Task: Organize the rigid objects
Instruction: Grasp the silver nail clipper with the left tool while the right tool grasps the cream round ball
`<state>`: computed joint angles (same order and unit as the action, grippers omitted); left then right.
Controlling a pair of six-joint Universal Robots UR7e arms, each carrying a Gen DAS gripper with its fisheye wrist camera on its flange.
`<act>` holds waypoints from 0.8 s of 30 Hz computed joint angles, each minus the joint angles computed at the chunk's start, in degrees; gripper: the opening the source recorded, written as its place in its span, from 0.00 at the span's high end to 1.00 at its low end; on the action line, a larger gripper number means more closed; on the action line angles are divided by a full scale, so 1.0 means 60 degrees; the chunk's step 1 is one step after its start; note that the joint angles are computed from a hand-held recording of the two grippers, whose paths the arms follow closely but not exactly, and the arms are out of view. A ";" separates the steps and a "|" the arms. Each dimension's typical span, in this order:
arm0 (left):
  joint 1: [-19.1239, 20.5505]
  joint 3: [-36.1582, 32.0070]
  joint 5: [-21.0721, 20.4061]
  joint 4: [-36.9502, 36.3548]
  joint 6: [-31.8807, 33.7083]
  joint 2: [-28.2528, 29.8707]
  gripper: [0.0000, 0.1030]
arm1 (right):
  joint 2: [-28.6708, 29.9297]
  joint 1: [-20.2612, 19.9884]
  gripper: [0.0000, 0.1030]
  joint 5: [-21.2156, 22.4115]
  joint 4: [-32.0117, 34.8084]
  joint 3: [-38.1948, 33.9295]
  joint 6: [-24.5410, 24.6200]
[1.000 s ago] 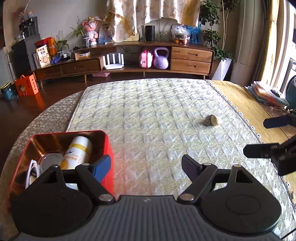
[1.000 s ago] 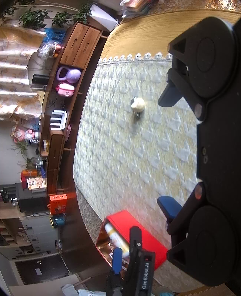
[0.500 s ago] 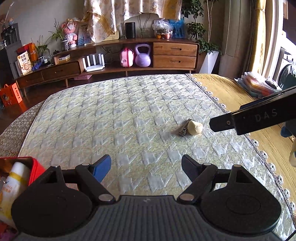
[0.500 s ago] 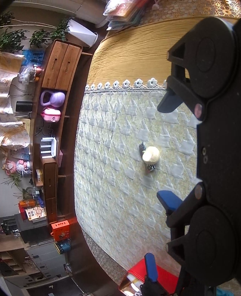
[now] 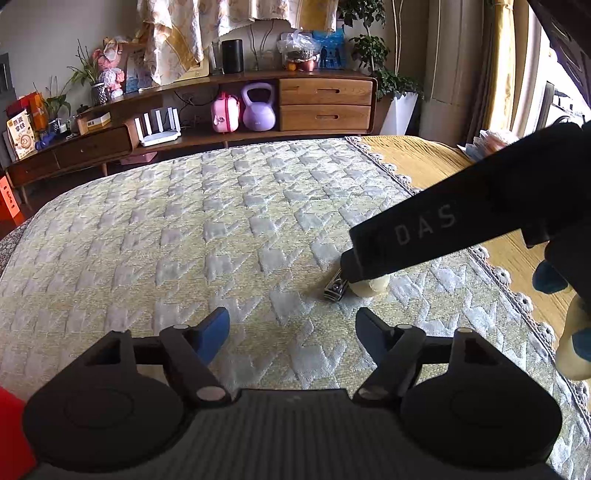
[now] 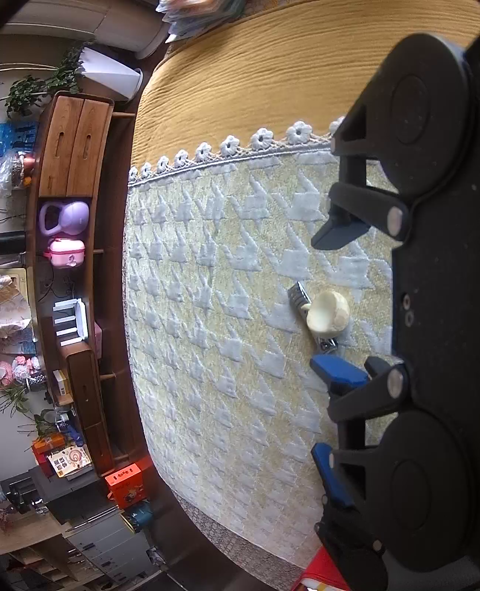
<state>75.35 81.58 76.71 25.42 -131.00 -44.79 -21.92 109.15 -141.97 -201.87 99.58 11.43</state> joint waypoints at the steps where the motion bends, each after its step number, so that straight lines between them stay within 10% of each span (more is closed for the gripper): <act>1: -0.0015 -0.0037 0.0002 -0.0004 0.0021 0.0061 0.33 | 0.0028 -0.0010 0.45 -0.0005 0.0048 -0.0051 0.0030; 14: 0.0031 -0.0433 0.0449 0.0149 0.0403 0.0495 0.48 | 0.0066 -0.0217 0.71 0.0265 0.0333 -0.0216 0.0489; 24: -0.0025 -0.0850 0.0785 0.0498 0.0531 0.0875 0.66 | -0.0137 -0.0219 0.71 -0.0182 -0.0227 0.0062 0.0062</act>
<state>75.21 76.48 81.42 28.41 -127.81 -39.54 -22.74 107.84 -143.06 -203.23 99.96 11.80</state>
